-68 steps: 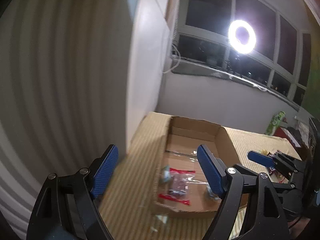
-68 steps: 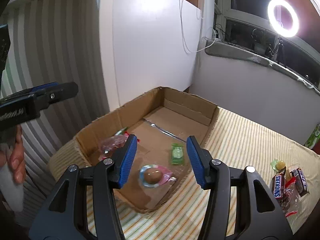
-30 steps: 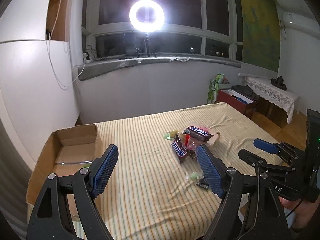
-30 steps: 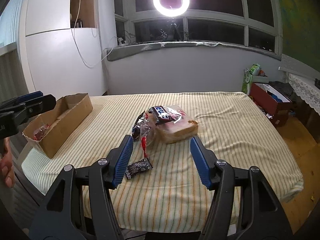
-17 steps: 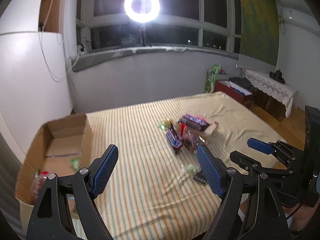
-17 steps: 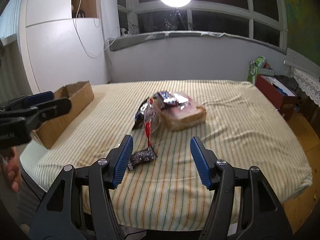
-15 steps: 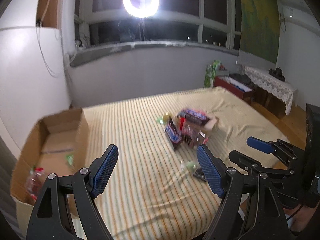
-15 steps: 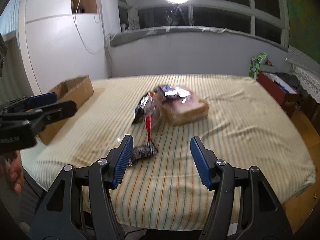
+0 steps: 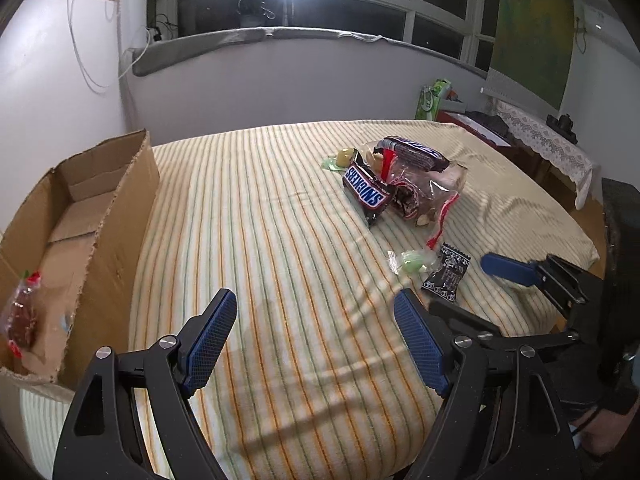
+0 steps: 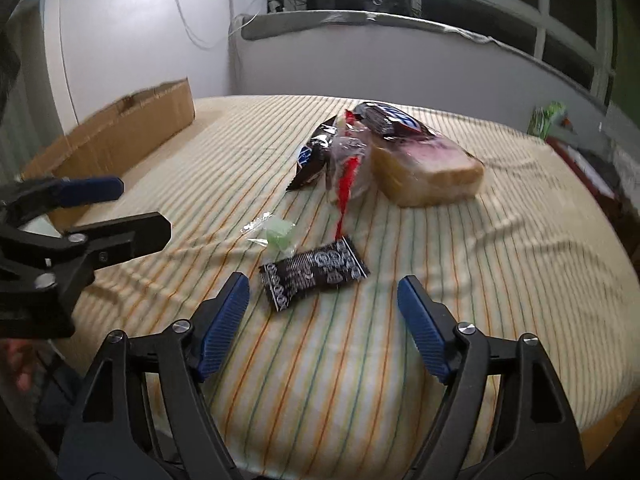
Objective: Organize snacks
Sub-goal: 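Move both open tools back toward the remaining snacks, then grasp the small green candy with the left tool while the right tool grasps the black candy packet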
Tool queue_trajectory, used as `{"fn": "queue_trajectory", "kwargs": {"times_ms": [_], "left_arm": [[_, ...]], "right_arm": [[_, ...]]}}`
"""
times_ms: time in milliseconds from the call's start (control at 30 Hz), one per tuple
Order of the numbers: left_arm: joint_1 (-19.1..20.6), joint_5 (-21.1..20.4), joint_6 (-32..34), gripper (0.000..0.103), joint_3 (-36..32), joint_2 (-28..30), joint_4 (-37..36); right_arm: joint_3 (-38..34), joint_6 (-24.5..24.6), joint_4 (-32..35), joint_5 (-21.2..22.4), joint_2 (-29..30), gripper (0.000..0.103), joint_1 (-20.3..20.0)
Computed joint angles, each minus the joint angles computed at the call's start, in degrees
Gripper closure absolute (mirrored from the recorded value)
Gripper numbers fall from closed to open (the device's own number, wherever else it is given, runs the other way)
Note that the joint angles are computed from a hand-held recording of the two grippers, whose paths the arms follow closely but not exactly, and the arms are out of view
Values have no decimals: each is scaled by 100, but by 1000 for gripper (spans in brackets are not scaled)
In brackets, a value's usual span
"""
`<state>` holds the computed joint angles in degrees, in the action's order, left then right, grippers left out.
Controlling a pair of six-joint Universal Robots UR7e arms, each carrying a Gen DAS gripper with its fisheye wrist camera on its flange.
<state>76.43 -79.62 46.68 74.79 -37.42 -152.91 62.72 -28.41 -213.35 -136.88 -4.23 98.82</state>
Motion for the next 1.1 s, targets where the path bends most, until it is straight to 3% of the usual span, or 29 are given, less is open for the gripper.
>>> {"fn": "queue_trajectory", "kwargs": {"times_ms": [167, 233, 633, 667, 800, 867, 1100], "left_arm": [[-41, 1, 58, 22, -98, 131, 136], [-71, 2, 85, 22, -119, 191, 171], [-272, 129, 211, 24, -207, 554, 192], [-290, 200, 249, 31, -208, 588, 147], [-317, 204, 363, 44, -112, 597, -11], [-320, 154, 406, 63, -86, 581, 14], [-326, 148, 478, 75, -27, 554, -62]], "right_arm": [[203, 69, -71, 87, -166, 59, -56], [412, 110, -138, 148, -299, 67, -102], [1263, 221, -664, 694, -771, 74, -340], [1294, 217, -679, 735, -787, 74, -352], [1378, 209, -745, 883, -827, 74, -396], [1400, 209, -787, 908, -827, 74, -405], [1471, 257, -907, 900, -834, 74, -407]]}}
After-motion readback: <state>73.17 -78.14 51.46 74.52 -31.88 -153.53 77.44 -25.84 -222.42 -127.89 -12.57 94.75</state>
